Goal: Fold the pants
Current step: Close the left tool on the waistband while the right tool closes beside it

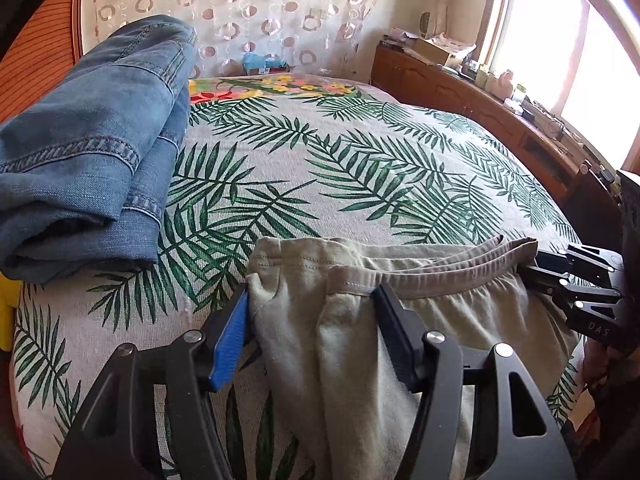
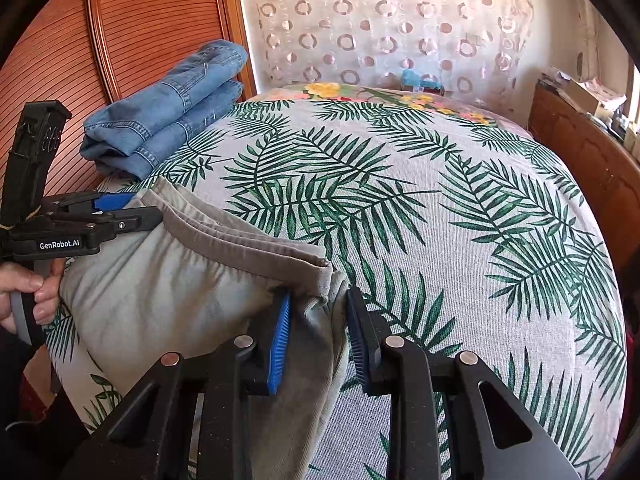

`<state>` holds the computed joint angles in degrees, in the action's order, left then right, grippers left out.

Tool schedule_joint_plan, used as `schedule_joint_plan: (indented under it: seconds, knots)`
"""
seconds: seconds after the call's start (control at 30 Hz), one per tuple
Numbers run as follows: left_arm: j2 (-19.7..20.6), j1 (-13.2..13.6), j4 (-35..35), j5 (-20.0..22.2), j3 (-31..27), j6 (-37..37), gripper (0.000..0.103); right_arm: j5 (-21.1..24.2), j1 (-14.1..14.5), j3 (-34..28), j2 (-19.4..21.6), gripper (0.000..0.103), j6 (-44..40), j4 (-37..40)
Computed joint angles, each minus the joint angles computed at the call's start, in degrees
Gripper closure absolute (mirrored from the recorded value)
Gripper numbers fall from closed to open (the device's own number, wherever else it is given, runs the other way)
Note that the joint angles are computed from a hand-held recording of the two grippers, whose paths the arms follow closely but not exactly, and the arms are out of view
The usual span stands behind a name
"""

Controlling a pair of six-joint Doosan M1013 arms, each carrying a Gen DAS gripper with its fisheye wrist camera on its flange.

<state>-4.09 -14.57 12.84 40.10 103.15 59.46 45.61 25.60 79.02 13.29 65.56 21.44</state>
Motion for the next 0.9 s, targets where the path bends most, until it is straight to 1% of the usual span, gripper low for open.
schedule_joint_plan:
  seconds: [0.03,0.07,0.23,0.27,0.37,0.5,0.73,0.8,0.83,0.9]
  knots:
    - [-0.1,0.2,-1.4,-0.6,0.1,1.3,0.051,0.0,0.0,0.0,0.0,0.074,0.0,0.0]
    - [-0.3,0.6,-4.2,-1.6,0.3,4.1,0.061,0.0,0.0,0.0,0.0,0.074,0.0,0.0]
    - [-0.9,0.0,-3.9,-3.0,0.9,4.8,0.077,0.0,0.0,0.0,0.0,0.074,0.0,0.0]
    - [-1.1,-0.2,-3.5,-3.3,1.0,4.4,0.079,0.1,0.0,0.0,0.0,0.074,-0.1,0.1]
    - [-1.8,-1.0,-1.2,-4.3,1.3,2.4,0.082,0.1,0.0,-0.1,0.0,0.074,-0.1,0.3]
    - [-3.0,-2.0,1.7,-5.8,1.9,-0.7,0.082,0.1,0.0,-0.1,0.0,0.074,-0.1,0.3]
    - [-4.0,-3.1,4.9,-6.9,2.5,-3.9,0.082,0.3,-0.2,-0.1,0.1,0.075,-0.9,1.2]
    - [-4.2,-3.4,5.7,-7.2,2.6,-4.7,0.082,0.8,-0.3,-0.2,0.2,0.081,-1.6,2.0]
    - [-4.1,-3.5,6.0,-7.3,2.6,-4.9,0.082,1.0,-0.4,-0.2,0.2,0.083,-1.9,2.4]
    - [-4.3,-3.9,7.0,-7.5,2.7,-5.6,0.083,1.3,-0.6,-0.2,0.3,0.089,-2.7,3.3]
